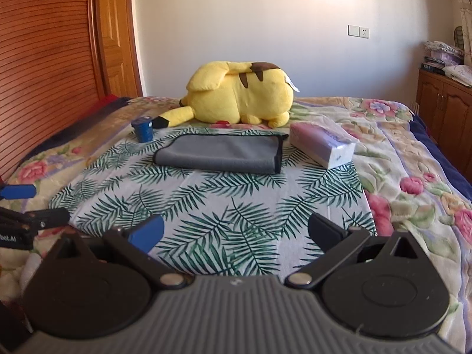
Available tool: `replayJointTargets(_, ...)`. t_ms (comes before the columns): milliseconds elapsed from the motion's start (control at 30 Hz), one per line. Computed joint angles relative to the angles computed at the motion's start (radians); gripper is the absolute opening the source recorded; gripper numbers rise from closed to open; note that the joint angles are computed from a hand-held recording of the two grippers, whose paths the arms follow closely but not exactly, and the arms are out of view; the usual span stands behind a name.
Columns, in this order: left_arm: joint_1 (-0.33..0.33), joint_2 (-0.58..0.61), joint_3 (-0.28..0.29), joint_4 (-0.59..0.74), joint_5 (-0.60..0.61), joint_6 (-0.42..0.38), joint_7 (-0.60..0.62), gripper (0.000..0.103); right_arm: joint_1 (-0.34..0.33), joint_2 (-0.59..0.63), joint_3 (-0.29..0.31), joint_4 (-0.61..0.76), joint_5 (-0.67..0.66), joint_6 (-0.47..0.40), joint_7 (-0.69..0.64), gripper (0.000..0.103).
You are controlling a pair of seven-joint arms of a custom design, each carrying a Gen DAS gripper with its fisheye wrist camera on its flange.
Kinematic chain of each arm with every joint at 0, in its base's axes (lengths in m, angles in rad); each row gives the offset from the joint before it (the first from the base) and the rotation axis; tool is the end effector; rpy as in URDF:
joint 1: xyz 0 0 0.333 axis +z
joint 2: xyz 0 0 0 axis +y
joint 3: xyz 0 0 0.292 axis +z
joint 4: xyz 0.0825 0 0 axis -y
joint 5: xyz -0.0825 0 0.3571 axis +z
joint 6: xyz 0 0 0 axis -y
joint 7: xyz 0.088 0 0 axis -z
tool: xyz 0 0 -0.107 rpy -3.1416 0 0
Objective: Fold towel
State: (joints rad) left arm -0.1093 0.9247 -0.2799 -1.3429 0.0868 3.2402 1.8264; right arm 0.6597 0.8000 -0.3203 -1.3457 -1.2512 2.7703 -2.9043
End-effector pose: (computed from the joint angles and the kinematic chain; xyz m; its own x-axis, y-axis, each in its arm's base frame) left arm 0.7147 -0.2214 0.3062 -0.4543 -0.8887 -0.0616 -0.4510 0.2891 -0.8444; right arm 0.6482 0.3379 0.3025 -0.1690 -0.9834 -0.0652 -0.4748 0.1393 -0.8690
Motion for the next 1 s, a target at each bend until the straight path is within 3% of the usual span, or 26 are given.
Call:
replayJointTargets(200,0.016,0.013,-0.022,0.007,0.005,0.01,0.006,0.087,0.012,0.004,-0.013,0.001,-0.032,-0.011,0.035,0.103)
replayJointTargets(500,0.031,0.015,-0.041,-0.009,0.032,0.099,-0.008,0.087,0.019,-0.002,-0.017,-0.003,-0.121,-0.029,0.125,0.103)
replayJointTargets(1000,-0.005,0.003,0.027,-0.048,0.098,0.229,-0.07,0.087,-0.009,-0.038,0.054,-0.029,-0.335,-0.119,0.268,0.103)
